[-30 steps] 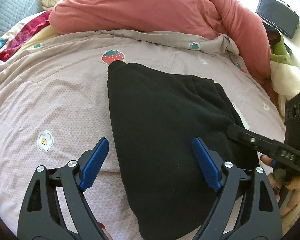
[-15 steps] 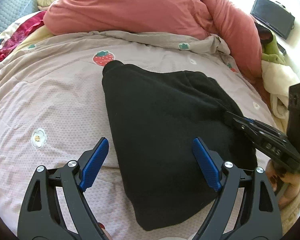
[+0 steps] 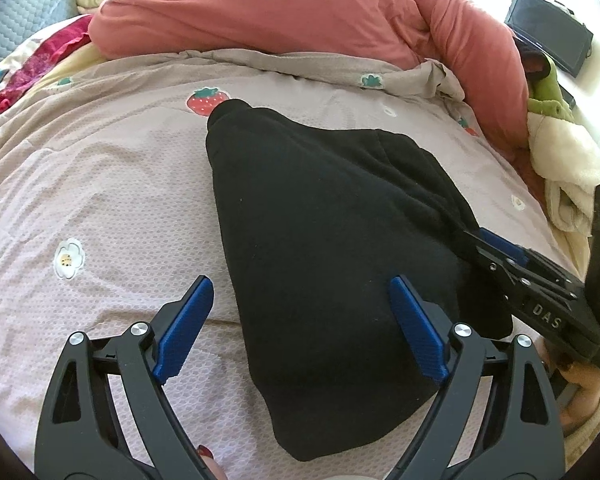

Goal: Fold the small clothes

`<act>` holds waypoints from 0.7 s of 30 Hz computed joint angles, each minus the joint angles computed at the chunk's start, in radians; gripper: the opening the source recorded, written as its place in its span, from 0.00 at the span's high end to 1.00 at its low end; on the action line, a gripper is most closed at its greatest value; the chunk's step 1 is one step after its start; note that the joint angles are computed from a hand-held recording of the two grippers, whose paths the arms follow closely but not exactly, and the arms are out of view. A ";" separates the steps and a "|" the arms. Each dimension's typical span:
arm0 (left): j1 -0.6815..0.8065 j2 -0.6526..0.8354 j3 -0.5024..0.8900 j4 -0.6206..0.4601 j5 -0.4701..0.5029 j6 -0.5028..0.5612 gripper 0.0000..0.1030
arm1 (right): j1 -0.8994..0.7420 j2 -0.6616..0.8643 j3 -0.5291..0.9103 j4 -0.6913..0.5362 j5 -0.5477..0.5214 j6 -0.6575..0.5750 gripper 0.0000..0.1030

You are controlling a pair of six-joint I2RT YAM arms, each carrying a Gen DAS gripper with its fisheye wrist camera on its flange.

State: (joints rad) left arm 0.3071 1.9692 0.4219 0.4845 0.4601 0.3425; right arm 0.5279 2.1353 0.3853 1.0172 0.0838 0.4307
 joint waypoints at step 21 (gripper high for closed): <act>0.110 -0.238 -0.123 -0.053 0.087 0.075 0.09 | 0.273 -0.332 -0.276 0.035 0.381 0.104 0.05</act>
